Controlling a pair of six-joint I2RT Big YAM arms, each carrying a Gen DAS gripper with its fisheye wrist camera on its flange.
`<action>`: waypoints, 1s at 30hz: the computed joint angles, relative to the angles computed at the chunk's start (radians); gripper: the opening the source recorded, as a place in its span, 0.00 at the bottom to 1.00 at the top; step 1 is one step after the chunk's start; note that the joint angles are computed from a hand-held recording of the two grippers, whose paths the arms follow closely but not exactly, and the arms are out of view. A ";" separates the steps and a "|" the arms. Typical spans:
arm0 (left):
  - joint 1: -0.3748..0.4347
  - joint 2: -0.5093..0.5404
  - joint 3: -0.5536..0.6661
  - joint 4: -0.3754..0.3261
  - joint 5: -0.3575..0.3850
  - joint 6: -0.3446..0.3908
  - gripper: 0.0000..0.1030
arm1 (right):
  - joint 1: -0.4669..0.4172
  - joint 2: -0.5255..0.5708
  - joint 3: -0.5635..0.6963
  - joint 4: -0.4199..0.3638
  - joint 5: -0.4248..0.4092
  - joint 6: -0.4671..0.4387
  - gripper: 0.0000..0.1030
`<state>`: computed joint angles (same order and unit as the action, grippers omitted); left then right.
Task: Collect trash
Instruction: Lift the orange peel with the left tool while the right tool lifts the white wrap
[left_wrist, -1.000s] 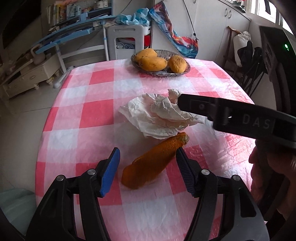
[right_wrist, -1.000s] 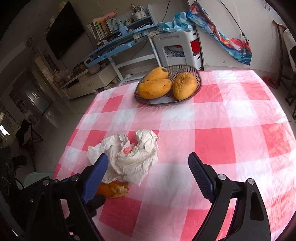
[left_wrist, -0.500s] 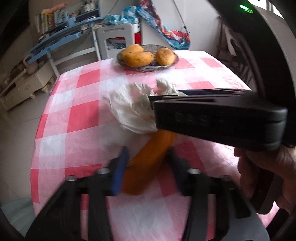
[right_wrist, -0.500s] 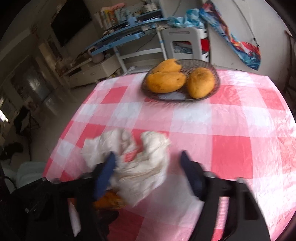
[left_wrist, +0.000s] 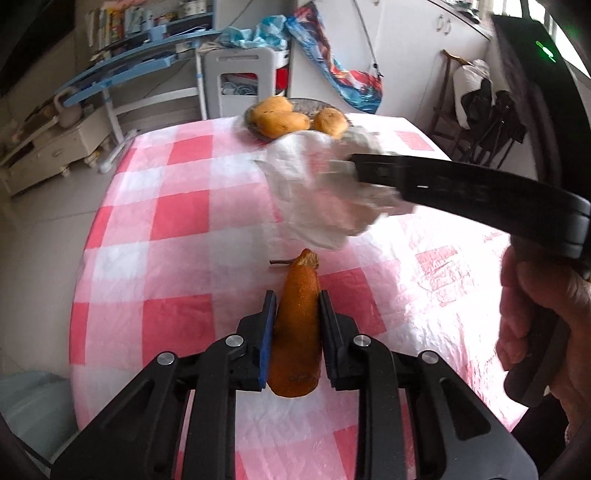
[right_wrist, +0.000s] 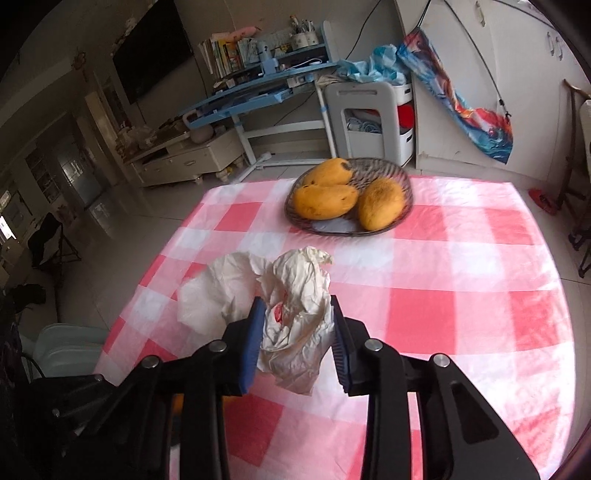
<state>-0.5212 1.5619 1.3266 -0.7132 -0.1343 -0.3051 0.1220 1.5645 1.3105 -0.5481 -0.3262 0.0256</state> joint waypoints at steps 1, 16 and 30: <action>0.003 -0.004 -0.003 -0.003 -0.001 -0.009 0.22 | -0.001 -0.002 -0.002 0.000 0.004 -0.001 0.33; 0.038 -0.074 -0.048 0.029 -0.010 -0.098 0.22 | 0.018 -0.057 -0.048 0.000 0.062 -0.054 0.33; 0.027 -0.143 -0.110 0.073 -0.027 -0.151 0.22 | 0.031 -0.120 -0.110 0.010 0.084 -0.076 0.33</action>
